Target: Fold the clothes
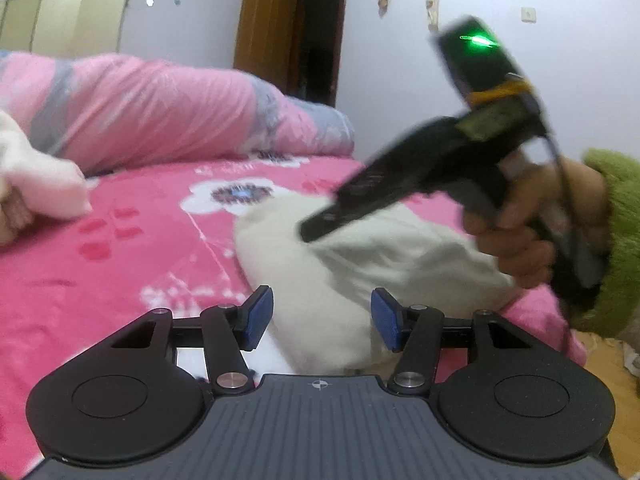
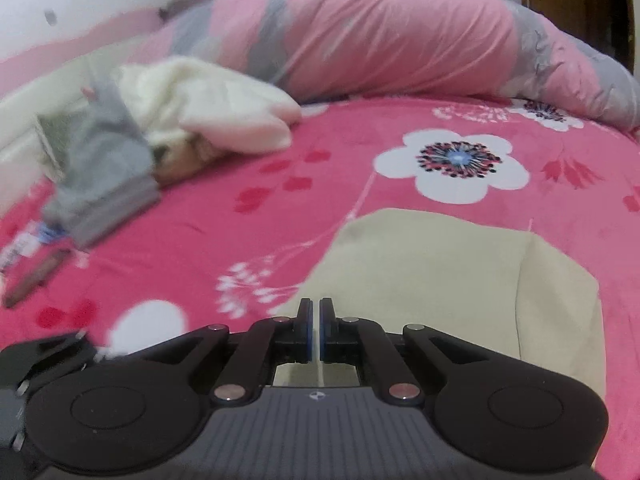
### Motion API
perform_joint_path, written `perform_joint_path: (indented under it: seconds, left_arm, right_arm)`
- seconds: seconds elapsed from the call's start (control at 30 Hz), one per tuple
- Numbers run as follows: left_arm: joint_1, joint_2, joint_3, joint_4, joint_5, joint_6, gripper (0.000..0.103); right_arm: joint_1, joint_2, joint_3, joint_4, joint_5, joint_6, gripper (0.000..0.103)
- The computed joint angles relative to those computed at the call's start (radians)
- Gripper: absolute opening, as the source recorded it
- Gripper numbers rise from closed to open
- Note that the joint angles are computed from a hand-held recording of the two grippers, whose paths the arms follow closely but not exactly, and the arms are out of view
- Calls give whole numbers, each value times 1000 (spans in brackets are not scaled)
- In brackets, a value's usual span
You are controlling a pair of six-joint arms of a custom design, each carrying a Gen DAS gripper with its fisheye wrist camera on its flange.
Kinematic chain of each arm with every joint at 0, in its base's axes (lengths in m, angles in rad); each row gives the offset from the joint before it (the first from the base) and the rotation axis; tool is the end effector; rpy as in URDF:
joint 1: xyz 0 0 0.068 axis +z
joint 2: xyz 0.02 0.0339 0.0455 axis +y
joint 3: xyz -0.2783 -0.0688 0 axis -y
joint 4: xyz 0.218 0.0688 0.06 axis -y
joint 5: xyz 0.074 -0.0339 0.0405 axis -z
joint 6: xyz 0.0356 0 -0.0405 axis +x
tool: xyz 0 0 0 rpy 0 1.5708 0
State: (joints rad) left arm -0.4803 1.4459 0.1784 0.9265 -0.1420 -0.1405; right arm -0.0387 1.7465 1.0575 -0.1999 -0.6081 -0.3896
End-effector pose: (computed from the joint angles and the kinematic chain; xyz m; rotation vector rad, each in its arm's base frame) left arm 0.1891 -0.0929 0.1630 0.2291 1.9046 -0.2835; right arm 0.3407 0.0072 0.2151 -0.6551 2.2250 0.5330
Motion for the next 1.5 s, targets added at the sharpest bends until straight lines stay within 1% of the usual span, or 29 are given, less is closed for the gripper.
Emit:
perform_joint_path:
  seconds: [0.1,0.13,0.2,0.23,0.3,0.37,0.4,0.43,0.5,0.53,0.57,0.63,0.67,0.7,0.73,0.77,0.8,0.83,0.87,1.0,1.13,1.17,1.2,1.33,1.43,1.5]
  left_arm:
    - [55,-92,10,-84,21,-30,58]
    - [80,-118,19,-117,33,-45,60]
    - [137,-132,89,-251,75,-78,60]
    - [165,-130,129,-318,96,-94,61]
    - [195,-99,232,-475,99,-86,62]
    - [213,-49,342,-620,76,-61,68]
    - [224,-23,386,-671,73,-57,68]
    - [232,4,427,-714,78,-64,70]
    - [239,62,512,-799,88,-78,72]
    - [235,95,556,-841,88,-82,72]
    - [221,126,594,-872,73,-79,72]
    - [190,168,648,-913,35,-73,73]
    - [176,175,658,-921,17,-72,75]
    - [162,182,668,-930,-1,-72,77]
    - [153,188,680,-941,-14,-71,79]
    - [146,193,693,-952,-25,-70,79]
    - [139,199,706,-963,-36,-69,79]
    - [137,206,719,-976,-41,-70,79]
    - [137,212,731,-988,-43,-73,80]
    - [129,237,775,-1027,-61,-82,84]
    - [120,255,807,-1056,-81,-86,87]
    - [119,258,812,-1062,-82,-85,88]
    - [120,260,817,-1067,-82,-84,88]
    - [119,264,832,-1088,-84,-84,89]
    - [114,266,840,-1099,-91,-85,89]
    - [110,266,843,-1103,-97,-86,89]
  right_arm:
    - [-34,-15,-44,-73,-61,-83,2]
    - [-28,-4,-69,-74,-49,-112,2]
    - [-29,-10,-182,79,-50,-113,1]
    - [-35,-23,-183,77,-58,-91,2]
    - [-56,-52,-169,39,-98,-75,2]
    - [-101,-94,-190,13,-206,-146,2]
    - [-113,-106,-201,-3,-228,-199,3]
    - [-114,-115,-216,-19,-221,-255,9]
    - [-104,-112,-294,87,-165,-282,16]
    - [-98,-108,-333,142,-137,-295,16]
    - [-108,-114,-326,124,-145,-283,16]
    - [-141,-142,-272,39,-158,-262,17]
    - [-191,-156,-260,47,-203,-245,20]
    - [-245,-140,-229,41,-249,-218,30]
    - [-295,-122,-194,36,-292,-184,45]
    - [-348,-74,-135,16,-319,-131,51]
    - [-395,-24,-71,-4,-341,-71,60]
    - [-427,32,-3,-38,-327,-14,63]
    - [-455,89,72,-76,-309,45,64]
    - [-512,328,365,-301,-320,171,68]
    - [-502,513,589,-517,-322,210,69]
    - [-494,549,629,-564,-332,200,70]
    - [-486,562,635,-566,-337,202,73]
    - [-461,599,675,-578,-372,221,80]
    - [-447,645,747,-618,-409,242,83]
    - [-434,680,795,-638,-430,262,88]
